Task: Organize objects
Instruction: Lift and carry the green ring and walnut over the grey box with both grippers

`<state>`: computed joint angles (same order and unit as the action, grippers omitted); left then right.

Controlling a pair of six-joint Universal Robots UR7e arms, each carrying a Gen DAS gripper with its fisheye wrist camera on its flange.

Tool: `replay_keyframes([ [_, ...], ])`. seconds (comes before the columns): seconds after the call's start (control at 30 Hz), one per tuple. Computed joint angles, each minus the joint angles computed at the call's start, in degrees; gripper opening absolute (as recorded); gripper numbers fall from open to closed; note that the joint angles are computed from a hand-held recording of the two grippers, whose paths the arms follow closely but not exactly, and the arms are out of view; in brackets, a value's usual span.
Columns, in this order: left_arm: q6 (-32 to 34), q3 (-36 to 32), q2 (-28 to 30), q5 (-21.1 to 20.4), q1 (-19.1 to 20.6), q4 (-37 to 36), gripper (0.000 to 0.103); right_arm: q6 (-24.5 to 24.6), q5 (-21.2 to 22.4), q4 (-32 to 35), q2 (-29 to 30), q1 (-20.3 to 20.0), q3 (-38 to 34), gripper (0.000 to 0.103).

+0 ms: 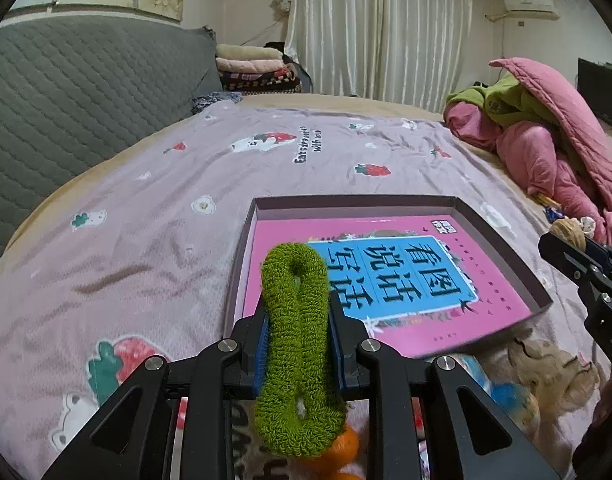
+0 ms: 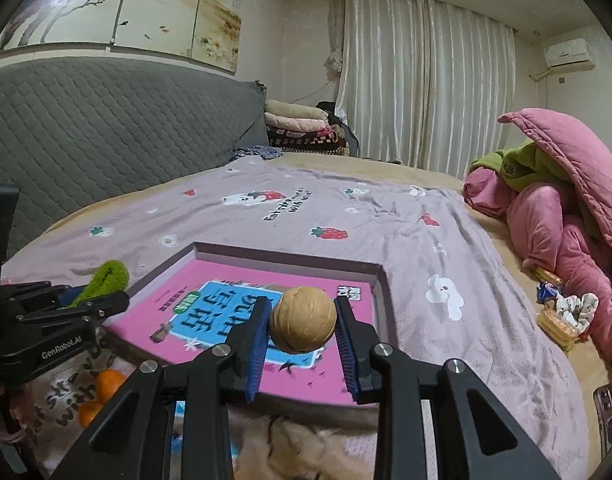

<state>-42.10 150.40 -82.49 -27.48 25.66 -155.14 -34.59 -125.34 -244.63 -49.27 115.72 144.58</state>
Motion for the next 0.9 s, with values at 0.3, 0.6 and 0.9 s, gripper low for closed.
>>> replay_keyframes([
  [0.3,6.97,-3.39,6.14,-0.95,4.93,-7.88,0.025,-1.23,1.87,5.57,-1.56,-3.49,-2.32,0.032],
  [0.6,9.45,-7.73,9.63,-4.23,9.65,-5.15,0.025,-1.20,1.90,13.67,-2.44,-6.52,-4.06,0.032],
  [0.9,10.98,-9.84,10.88,-7.34,12.53,-3.38,0.026,0.86,0.45,18.98,-2.36,-8.87,-4.71,0.032],
])
